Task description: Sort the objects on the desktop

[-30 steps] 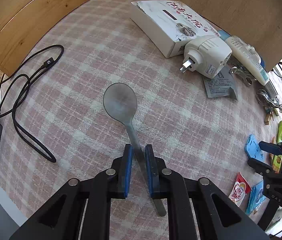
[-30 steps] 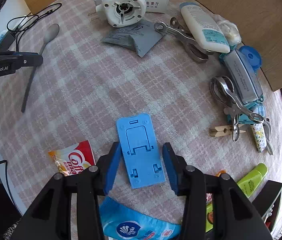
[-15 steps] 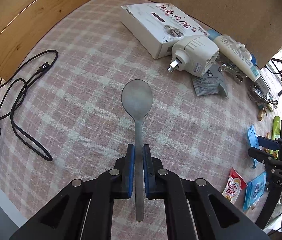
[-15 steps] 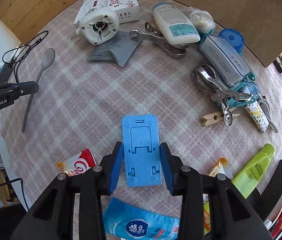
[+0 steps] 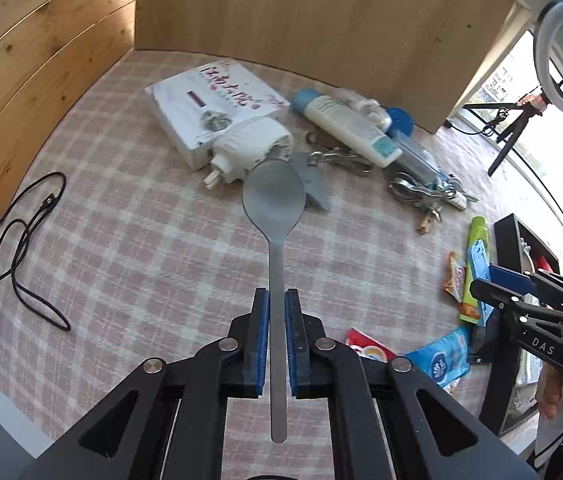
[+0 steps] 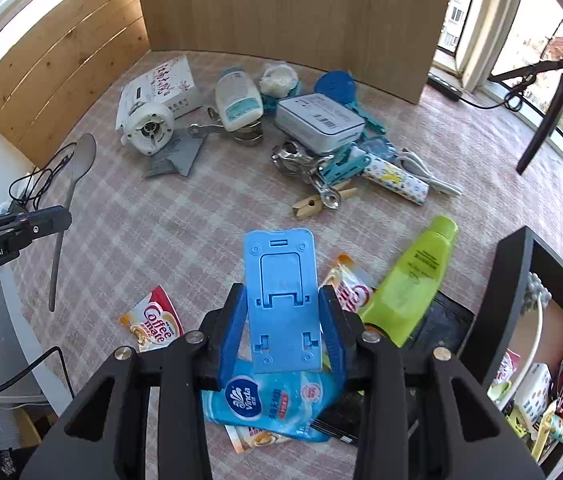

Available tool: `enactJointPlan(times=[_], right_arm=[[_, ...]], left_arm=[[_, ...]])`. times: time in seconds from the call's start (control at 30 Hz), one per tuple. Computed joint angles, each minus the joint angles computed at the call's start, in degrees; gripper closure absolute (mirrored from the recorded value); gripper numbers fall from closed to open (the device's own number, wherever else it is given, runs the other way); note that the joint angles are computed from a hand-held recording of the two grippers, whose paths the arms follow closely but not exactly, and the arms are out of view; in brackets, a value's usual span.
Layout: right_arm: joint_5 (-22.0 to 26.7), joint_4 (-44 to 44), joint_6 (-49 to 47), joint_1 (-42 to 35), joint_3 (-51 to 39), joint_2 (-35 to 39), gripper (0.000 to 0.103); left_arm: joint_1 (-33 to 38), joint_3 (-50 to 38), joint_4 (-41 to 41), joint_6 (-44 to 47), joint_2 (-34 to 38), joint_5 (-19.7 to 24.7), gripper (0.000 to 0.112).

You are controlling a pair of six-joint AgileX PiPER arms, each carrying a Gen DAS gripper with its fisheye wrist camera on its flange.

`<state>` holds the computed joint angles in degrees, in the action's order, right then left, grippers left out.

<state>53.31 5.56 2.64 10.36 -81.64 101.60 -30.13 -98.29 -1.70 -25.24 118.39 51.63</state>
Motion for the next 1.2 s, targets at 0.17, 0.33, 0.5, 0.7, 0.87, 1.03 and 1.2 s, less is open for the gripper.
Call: enactJointPlan(times=[0.17, 0.33, 0.5, 0.7, 0.87, 1.03, 1.2], right_arm=[[-8.4, -5.7, 12.9, 1.8, 14.2, -9.1, 0.067], [-9.7, -8.7, 16.7, -5.2, 24.0, -18.6, 0.067], [-7.2, -9.6, 13.7, -16.5, 31.3, -27.9, 0.067], [-5.0, -7.5, 4.5, -31.5, 35.2, -33.6, 0.067], [-4.8, -5.9, -1.8, -39.7, 36.4, -35.1, 0.067], [-4.1, -3.6, -5.8, -43.7, 36.2, -36.0, 0.060], [-3.8, -2.8, -4.6, -42.1, 36.3, -37.1, 0.058]], left_arm=[[1.4, 0.1, -5.9, 12.3, -0.7, -0.6, 0.105], [5.9, 4.8, -14.3, 29.3, -7.8, 3.3, 0.105], [-4.8, -1.2, -15.4, 28.2, -4.6, 4.6, 0.105], [-14.5, -11.3, -15.2, 25.7, 0.9, 7.9, 0.105], [-19.0, -19.6, -14.5, 24.0, 5.6, 10.6, 0.105], [-21.9, -21.8, -10.3, 21.4, 7.3, 11.0, 0.065], [-21.6, -16.0, -8.2, 21.1, 3.6, 8.2, 0.067]])
